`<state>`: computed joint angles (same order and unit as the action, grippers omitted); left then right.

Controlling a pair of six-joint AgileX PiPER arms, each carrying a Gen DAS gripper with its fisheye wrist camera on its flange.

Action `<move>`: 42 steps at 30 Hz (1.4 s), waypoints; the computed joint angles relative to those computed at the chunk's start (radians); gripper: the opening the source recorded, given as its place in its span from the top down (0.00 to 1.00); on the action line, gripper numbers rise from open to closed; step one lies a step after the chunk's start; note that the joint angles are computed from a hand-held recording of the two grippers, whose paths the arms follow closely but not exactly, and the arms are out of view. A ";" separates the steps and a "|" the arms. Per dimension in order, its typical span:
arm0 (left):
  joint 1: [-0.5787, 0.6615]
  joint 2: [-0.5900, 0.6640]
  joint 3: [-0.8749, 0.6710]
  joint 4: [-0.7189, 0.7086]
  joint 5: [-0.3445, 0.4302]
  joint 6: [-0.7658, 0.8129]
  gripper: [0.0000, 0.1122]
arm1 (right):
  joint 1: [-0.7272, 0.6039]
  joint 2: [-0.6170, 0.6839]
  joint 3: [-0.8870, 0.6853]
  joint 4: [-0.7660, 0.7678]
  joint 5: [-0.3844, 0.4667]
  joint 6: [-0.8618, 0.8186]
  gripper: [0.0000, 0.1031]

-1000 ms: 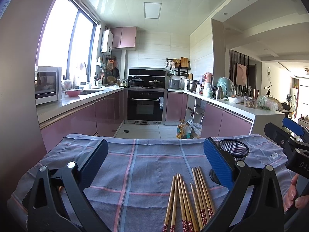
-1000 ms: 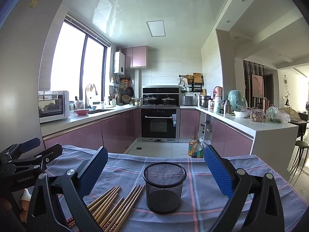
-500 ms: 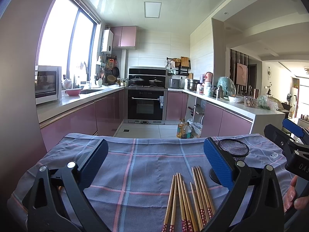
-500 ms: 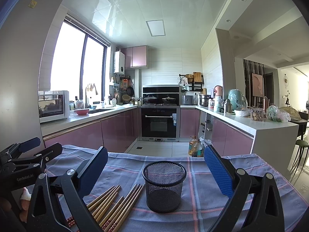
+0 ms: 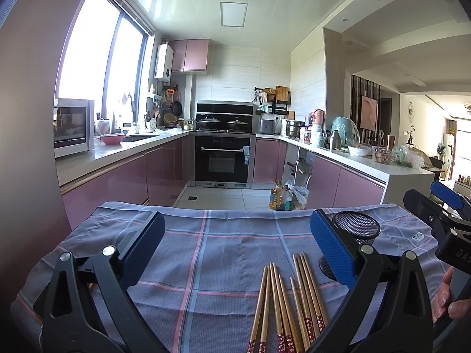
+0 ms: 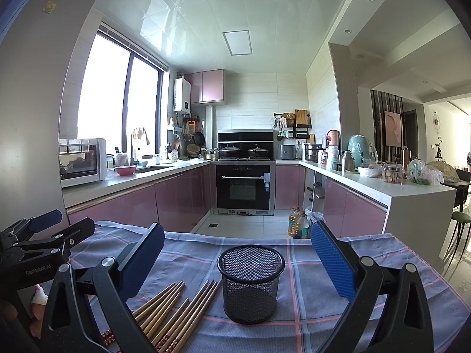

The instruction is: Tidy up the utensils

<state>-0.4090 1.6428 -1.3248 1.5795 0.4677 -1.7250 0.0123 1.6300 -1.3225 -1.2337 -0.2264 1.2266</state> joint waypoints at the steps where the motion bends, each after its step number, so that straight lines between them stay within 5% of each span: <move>1: 0.001 0.001 -0.001 0.002 0.000 -0.001 0.13 | -0.001 -0.001 0.007 0.023 -0.003 -0.026 0.07; 25: 0.010 0.001 -0.013 -0.032 -0.013 0.033 0.13 | -0.022 0.015 0.001 -0.025 -0.043 0.033 0.07; 42: 0.021 0.016 -0.039 -0.113 -0.020 0.122 0.13 | -0.029 0.036 -0.019 -0.251 -0.082 0.251 0.07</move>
<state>-0.3882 1.6583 -1.3643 1.4668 0.4474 -1.6031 -0.0171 1.6664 -1.3415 -1.4849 -0.3085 1.4776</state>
